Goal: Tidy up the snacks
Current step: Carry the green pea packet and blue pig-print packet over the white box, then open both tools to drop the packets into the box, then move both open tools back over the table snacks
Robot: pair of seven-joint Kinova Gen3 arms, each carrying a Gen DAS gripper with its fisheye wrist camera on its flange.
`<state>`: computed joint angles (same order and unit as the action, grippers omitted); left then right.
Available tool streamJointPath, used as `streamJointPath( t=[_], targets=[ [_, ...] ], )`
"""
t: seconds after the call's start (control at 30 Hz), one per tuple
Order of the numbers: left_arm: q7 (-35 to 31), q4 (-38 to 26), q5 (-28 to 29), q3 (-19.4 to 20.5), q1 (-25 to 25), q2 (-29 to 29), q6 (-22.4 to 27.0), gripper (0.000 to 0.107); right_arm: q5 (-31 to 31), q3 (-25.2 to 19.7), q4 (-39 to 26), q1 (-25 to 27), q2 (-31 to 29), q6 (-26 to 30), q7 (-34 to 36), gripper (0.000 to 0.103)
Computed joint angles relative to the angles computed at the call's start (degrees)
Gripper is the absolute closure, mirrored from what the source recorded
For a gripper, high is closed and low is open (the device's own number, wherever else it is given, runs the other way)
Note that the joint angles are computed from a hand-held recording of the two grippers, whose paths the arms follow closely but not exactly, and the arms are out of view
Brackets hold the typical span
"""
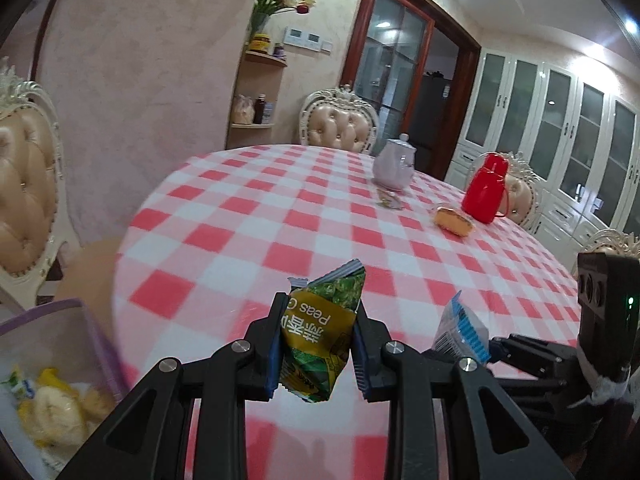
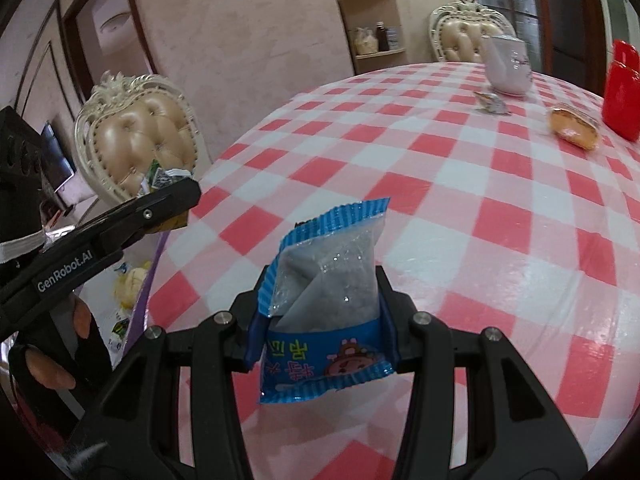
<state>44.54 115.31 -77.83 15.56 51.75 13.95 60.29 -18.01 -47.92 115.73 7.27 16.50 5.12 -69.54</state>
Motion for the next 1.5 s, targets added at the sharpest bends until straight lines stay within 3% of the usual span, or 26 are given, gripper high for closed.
streamJointPath(
  t=[0.2, 0.37, 0.5, 0.6, 0.87, 1.07, 1.23, 1.27, 1.3, 1.37, 1.43, 1.5],
  targets=[
    [2.79, 4.19, 3.8, 1.56, 1.13, -2.82, 3.02, 0.078, 0.54, -1.77, -0.03, -1.76, 0.16, 0.38, 1.23, 0.053],
    [4.83, 7.06, 7.72, 4.0, 2.87, -4.97, 8.39, 0.078, 0.88, -3.89, -0.54, -3.44, 1.16, 0.89, 3.17, 0.053],
    [6.03, 8.82, 11.49, 5.88, 3.95, -6.58, 12.07, 0.078, 0.4, -8.76, -1.48, -2.24, 3.68, 2.05, 6.42, 0.053],
    [7.32, 10.13, 14.41, 7.24, 4.71, -7.77, 14.81, 0.078, 0.81, -8.98, -2.08, -4.94, 4.61, 2.49, 8.51, 0.053],
    [8.27, 12.6, 21.88, 9.61, 4.63, -10.87, 19.73, 0.077, 1.74, -2.66, -4.46, -18.09, 5.59, 4.51, 11.89, 0.053],
    [8.14, 13.32, 25.87, 10.56, 3.33, -11.82, 22.21, 0.077, 1.14, 1.31, -6.84, -25.33, 7.18, 6.73, 14.65, 0.053],
    [7.62, 13.74, 29.54, 9.88, 1.41, -12.32, 21.45, 0.076, -0.38, 3.07, -9.08, -29.12, 9.12, 9.35, 17.94, 0.053],
    [7.33, 13.28, 30.75, 9.55, 0.79, -11.99, 21.88, 0.071, -1.15, 1.97, -9.8, -28.53, 10.09, 10.41, 19.39, 0.052],
    [7.2, 12.78, 31.86, 9.25, 0.3, -11.58, 22.56, 0.066, -1.94, 1.66, -10.48, -28.39, 10.54, 11.91, 20.33, 0.045],
    [7.92, 11.25, 34.32, 8.78, -0.09, -9.96, 25.29, 0.033, -3.15, 2.13, -10.55, -28.85, 10.23, 12.24, 21.87, 0.031],
    [10.82, 9.98, 35.13, 8.71, 1.24, -7.62, 29.26, 0.023, -4.34, 2.57, -9.14, -28.54, 8.55, 10.18, 23.65, 0.029],
    [11.9, 8.87, 34.83, 7.68, 2.71, -6.38, 30.96, 0.023, -5.85, 2.08, -8.32, -26.38, 7.44, 9.33, 25.32, 0.029]
  ],
)
